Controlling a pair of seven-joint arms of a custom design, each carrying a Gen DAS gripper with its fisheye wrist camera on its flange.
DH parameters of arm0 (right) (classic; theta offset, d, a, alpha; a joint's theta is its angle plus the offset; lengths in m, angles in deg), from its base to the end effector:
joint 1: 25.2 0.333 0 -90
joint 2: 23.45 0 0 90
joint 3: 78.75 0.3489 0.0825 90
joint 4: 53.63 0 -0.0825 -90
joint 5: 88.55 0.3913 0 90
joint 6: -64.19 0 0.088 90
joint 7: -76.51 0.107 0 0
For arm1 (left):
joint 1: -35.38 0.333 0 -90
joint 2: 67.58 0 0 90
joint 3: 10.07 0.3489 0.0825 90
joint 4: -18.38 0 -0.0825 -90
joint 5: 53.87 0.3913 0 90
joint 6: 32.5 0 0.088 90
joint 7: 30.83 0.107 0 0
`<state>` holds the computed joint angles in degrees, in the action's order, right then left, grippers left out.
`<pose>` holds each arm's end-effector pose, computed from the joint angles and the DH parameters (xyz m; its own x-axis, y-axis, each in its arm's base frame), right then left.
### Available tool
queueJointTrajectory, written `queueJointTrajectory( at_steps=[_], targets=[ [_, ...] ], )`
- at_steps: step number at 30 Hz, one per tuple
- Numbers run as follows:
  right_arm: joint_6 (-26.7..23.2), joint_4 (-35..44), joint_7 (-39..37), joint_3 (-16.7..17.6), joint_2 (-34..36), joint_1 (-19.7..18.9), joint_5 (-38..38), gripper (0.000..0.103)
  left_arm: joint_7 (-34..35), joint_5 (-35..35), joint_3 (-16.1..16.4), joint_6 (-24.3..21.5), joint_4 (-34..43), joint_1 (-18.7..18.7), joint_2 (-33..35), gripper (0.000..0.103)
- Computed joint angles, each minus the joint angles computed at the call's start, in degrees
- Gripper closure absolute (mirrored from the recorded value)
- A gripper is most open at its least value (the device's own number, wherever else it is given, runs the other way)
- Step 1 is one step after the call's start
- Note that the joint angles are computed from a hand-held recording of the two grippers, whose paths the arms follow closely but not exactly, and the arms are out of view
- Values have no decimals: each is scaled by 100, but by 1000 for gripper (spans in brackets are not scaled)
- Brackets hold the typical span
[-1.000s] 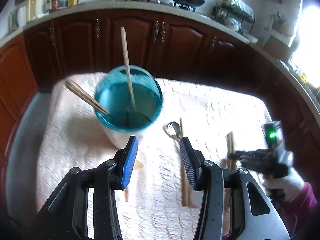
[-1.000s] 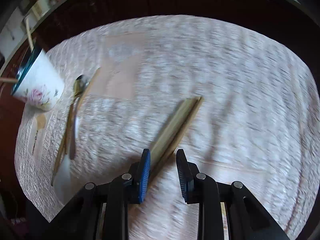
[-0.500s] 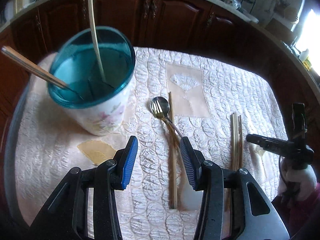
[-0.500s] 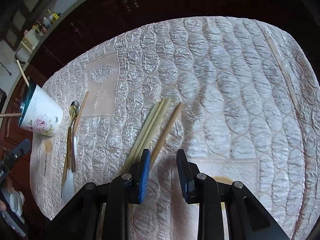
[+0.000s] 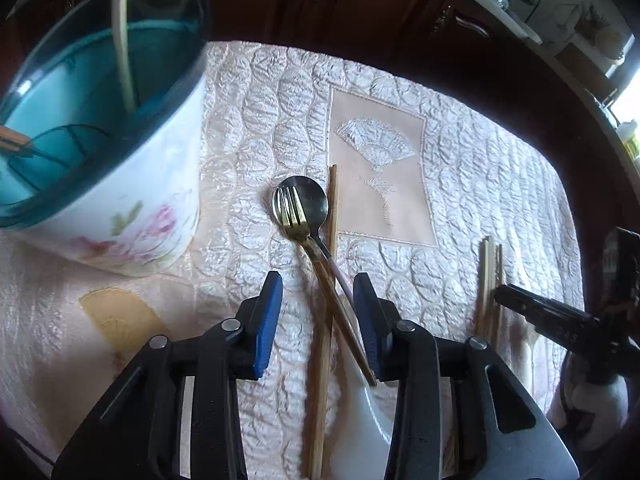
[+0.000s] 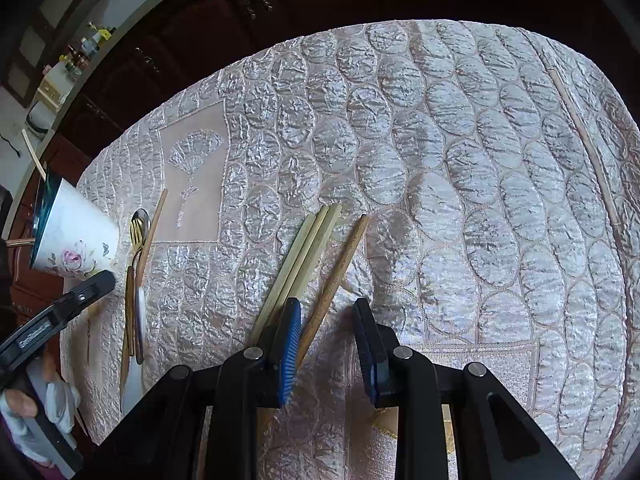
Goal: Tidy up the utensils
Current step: 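Grasp the fork with the left tool while the right tool grasps a chopstick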
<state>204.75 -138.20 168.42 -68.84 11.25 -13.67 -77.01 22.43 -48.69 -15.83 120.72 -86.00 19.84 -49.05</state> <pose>0.7255 0.2538 0.3909 0.2009 -0.9383 -0.2815 -0.9385 -0.1019 -0.3299 0.6465 -0.2472 0.4473 0.1435 -0.9530 0.2669 -0.8665 -0.2513 -0.4312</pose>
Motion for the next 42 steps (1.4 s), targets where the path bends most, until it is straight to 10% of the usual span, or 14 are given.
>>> queueJointTrajectory(
  at_steps=[14,42],
  targets=[
    [-76,99,-62,25,31,-24,13,78,358,-524,-73,-144,457,136,444,98],
    [-82,522,45,-117,300,30,-220,79,975,-897,-337,140,-1694,455,-1163,98]
  ],
)
